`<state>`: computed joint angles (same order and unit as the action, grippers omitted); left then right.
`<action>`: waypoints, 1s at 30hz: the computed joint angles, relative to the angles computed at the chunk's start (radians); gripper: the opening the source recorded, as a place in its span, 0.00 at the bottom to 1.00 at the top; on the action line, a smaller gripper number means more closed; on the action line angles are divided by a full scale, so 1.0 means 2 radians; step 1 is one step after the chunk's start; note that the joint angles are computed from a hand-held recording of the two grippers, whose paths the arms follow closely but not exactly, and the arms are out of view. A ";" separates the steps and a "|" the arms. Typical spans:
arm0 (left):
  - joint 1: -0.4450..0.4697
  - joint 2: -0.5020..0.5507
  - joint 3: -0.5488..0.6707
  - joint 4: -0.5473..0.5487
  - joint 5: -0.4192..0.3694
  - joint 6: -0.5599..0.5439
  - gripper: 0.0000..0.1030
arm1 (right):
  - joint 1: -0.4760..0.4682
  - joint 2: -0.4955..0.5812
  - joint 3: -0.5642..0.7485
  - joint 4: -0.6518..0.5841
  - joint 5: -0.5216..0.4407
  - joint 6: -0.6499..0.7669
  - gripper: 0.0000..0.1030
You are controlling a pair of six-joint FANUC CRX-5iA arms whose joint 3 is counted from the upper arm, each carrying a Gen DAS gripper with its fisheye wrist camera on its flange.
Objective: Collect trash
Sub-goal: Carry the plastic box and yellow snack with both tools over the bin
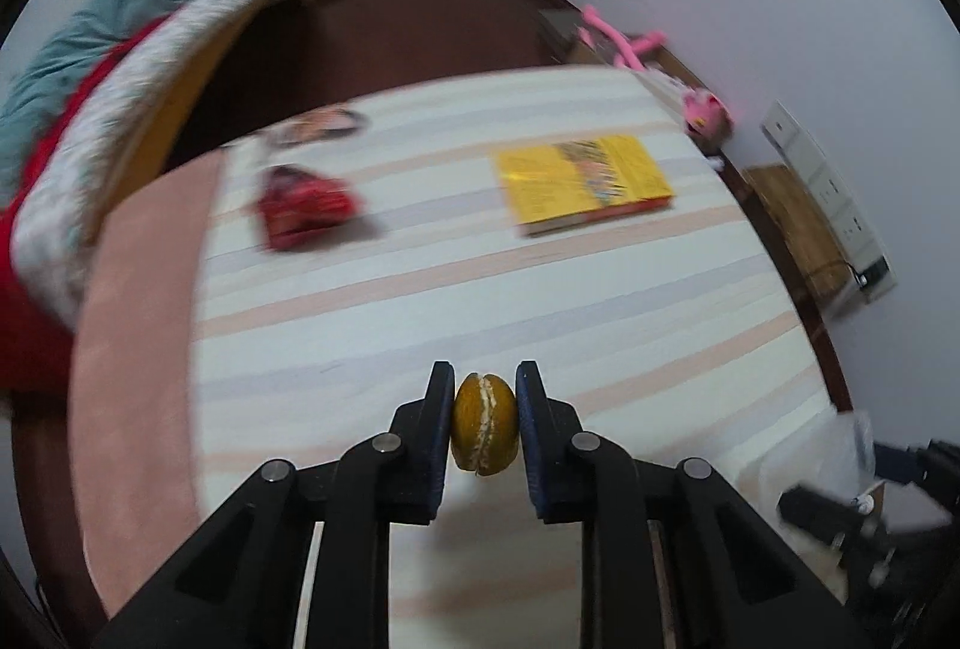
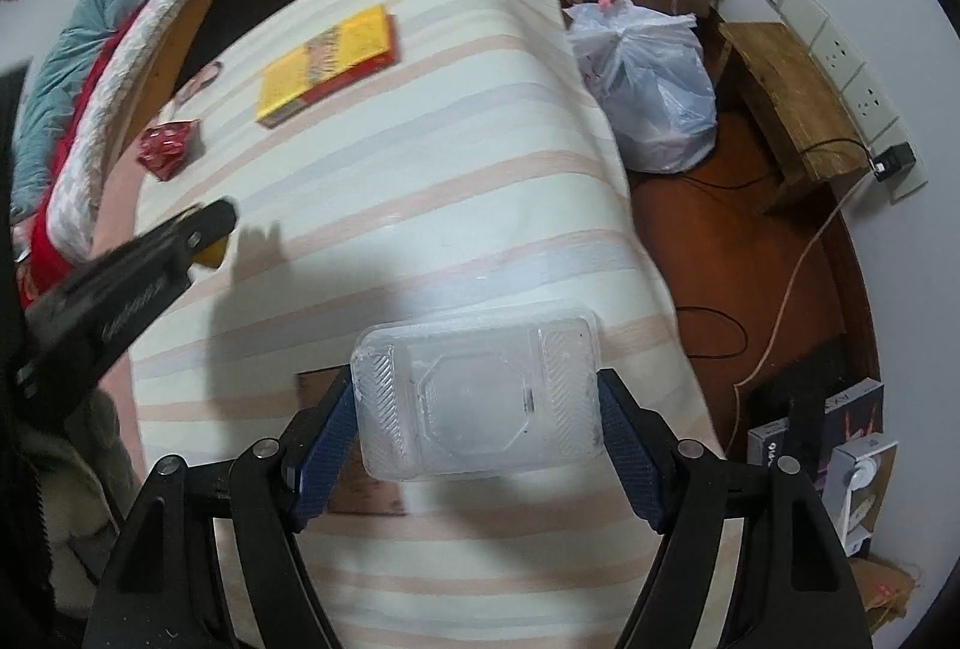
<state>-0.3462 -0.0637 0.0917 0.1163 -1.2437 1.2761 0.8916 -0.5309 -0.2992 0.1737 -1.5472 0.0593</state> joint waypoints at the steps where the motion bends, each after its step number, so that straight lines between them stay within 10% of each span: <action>1: 0.014 -0.016 -0.008 0.001 -0.001 -0.005 0.17 | 0.008 0.004 0.006 0.005 0.001 -0.001 0.76; 15: 0.321 -0.150 -0.046 0.143 -0.058 -0.163 0.17 | 0.102 0.126 0.165 0.072 0.035 0.039 0.76; 30: 0.631 -0.092 0.024 0.229 -0.104 -0.276 0.17 | 0.126 0.434 0.562 0.026 0.057 0.203 0.76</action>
<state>0.9156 -0.2471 0.1398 0.5749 -1.4509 0.7241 1.1439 0.3380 0.8248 0.2257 -1.4333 0.4658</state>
